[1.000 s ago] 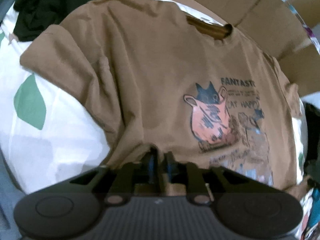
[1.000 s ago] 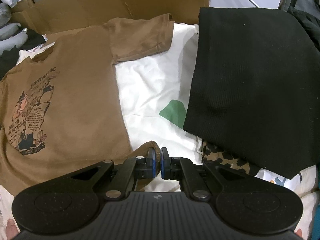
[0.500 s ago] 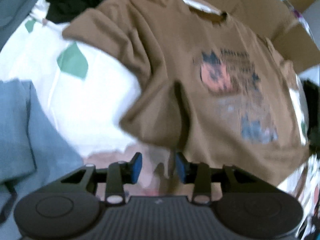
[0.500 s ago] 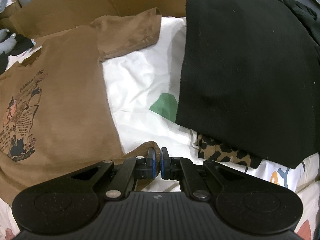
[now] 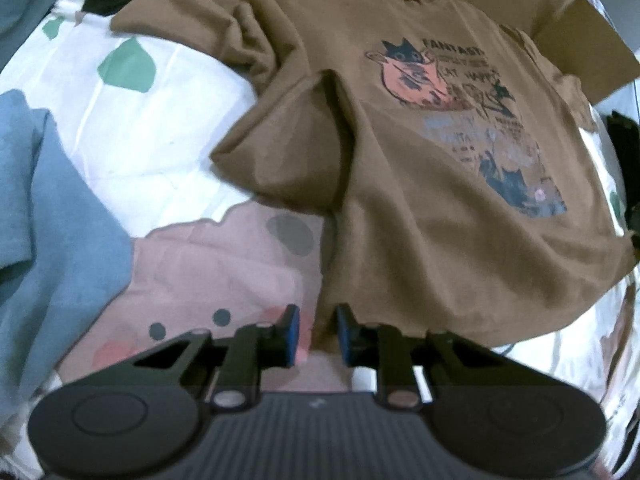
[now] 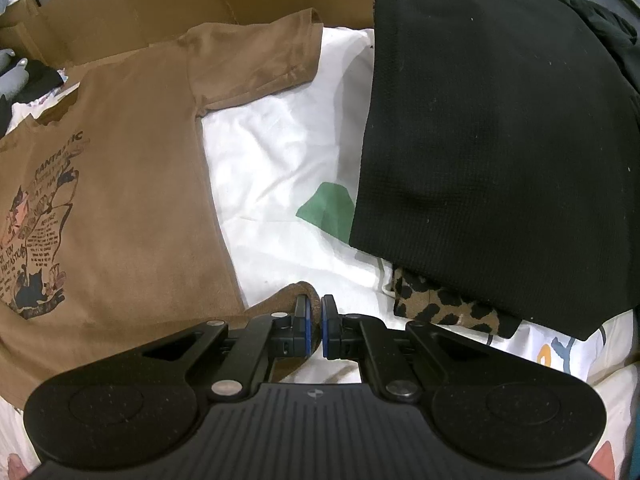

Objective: Fold clothes

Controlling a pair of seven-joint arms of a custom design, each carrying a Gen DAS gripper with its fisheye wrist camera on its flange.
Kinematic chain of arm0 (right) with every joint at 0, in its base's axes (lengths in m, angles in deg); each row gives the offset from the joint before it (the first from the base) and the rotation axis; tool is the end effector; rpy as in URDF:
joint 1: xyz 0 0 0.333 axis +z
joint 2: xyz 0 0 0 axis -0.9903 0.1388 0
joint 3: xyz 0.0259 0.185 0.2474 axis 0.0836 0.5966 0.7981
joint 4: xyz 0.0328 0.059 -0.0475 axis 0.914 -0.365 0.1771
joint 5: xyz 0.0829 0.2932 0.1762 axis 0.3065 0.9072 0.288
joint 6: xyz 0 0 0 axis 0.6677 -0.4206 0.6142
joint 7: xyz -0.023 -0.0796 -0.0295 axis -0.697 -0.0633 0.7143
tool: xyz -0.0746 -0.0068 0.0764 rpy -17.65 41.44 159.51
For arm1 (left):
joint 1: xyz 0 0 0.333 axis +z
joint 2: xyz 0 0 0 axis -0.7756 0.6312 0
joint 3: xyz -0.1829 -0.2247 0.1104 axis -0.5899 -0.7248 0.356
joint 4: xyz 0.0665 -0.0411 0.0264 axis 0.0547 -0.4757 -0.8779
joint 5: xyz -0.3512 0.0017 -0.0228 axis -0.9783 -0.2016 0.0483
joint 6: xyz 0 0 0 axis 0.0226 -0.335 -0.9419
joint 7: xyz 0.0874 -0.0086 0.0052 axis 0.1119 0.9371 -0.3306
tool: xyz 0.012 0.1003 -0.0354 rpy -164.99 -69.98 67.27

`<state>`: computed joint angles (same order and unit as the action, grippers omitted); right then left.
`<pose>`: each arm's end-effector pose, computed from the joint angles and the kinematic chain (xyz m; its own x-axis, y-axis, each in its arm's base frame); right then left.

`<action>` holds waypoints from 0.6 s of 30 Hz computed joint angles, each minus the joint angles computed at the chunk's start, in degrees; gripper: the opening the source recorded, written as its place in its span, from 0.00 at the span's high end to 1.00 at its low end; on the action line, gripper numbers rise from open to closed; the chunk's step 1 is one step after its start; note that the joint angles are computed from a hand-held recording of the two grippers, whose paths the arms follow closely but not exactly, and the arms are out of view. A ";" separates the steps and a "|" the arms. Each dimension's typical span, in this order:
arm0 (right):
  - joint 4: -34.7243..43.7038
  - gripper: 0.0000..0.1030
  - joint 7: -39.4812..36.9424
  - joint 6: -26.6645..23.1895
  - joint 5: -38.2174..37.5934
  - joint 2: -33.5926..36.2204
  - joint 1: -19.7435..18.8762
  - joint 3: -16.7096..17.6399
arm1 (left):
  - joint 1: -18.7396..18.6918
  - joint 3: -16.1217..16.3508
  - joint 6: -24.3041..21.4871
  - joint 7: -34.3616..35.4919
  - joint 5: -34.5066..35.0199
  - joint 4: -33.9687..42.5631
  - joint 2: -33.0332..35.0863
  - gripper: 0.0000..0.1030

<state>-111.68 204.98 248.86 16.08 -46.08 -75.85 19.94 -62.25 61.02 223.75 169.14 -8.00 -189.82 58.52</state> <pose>0.4309 0.0804 0.3783 -0.2214 -0.9716 -0.0830 -0.8893 0.2361 -0.3916 0.4058 -0.1418 0.3772 -0.0977 -0.9788 0.1801 -0.9708 0.0539 -0.2337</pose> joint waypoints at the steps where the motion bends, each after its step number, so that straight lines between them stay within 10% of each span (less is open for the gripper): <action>1: 0.00 0.97 0.00 -0.14 -0.02 0.01 0.02 0.02 | -0.06 -0.21 0.34 -0.10 0.31 -0.05 0.26 0.80; 18: -0.22 0.97 -0.24 -1.96 -0.87 0.06 0.56 -0.14 | -1.13 -1.76 5.92 -8.42 4.18 -1.71 2.21 0.73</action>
<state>-111.90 204.74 246.90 15.21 -46.02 -75.29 19.80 -63.38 59.26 229.68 160.71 -3.82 -191.53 60.73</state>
